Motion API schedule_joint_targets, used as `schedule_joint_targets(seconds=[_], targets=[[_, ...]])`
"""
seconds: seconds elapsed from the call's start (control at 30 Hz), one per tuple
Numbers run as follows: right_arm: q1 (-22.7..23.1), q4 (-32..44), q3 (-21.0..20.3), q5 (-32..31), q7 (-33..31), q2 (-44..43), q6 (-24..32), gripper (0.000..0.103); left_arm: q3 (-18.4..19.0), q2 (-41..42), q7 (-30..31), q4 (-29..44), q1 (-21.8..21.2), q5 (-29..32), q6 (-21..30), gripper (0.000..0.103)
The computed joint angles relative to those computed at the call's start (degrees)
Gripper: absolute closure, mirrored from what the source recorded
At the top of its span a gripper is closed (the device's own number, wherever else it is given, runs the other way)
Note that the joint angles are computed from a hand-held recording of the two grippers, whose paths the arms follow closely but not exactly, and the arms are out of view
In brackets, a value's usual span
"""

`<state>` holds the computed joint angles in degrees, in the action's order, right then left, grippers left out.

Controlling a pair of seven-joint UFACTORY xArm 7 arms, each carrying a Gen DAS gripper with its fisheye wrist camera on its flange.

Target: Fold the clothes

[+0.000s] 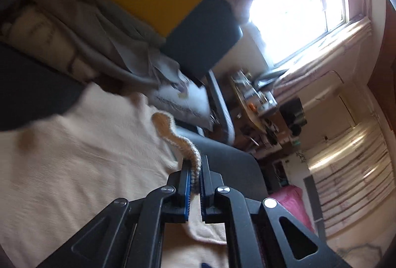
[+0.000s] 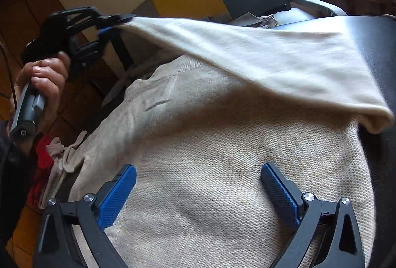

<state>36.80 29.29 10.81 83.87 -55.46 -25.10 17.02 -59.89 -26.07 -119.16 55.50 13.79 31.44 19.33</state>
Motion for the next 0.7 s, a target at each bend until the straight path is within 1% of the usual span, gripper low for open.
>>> schedule_joint_targets(seconds=[0.1,0.13,0.2,0.4,0.47,0.57,0.63,0.67,0.7], targets=[[0.0,0.2,0.3,-0.7,0.5,0.3,-0.3,0.000,6.9,-5.3,1.0,-5.8,-9.6,-3.8,4.1,0.099],[0.0,-0.1,0.3,-1.2,1.0,-0.1,-0.3,0.000,8.6,-7.1,1.2,-7.6,-12.4,-4.9,5.7,0.099],[0.2,-0.6,0.3,-2.5,2.0,-0.7,-0.5,0.000,10.5,-10.4,0.1,-11.4,-17.4,-7.2,8.0,0.099],[1.8,-1.0,0.0,-7.0,5.7,-0.6,-2.6,0.000,11.5,-16.0,-5.3,-20.0,-26.6,-12.0,12.8,0.099],[2.6,-1.0,-0.6,-8.3,6.7,-0.4,-3.1,0.000,11.6,-16.6,-7.5,-22.4,-28.9,-13.4,13.9,0.099],[3.6,-1.0,-2.2,-9.5,7.4,-0.4,-2.9,0.000,13.1,-13.5,-9.6,-26.0,-31.1,-14.4,8.7,0.099],[3.8,-1.0,-3.1,-10.4,8.3,-0.6,-2.1,0.000,13.9,-11.4,-9.1,-25.9,-32.6,-14.1,9.1,0.099],[3.0,-1.0,-2.8,-13.2,11.1,-0.9,-1.4,0.000,14.1,-11.6,-9.1,-25.8,-33.2,-13.5,9.6,0.099],[1.1,-0.8,-1.5,-18.4,16.2,-1.2,-0.5,0.001,14.3,-11.9,-9.1,-25.7,-33.9,-13.1,10.3,0.099]])
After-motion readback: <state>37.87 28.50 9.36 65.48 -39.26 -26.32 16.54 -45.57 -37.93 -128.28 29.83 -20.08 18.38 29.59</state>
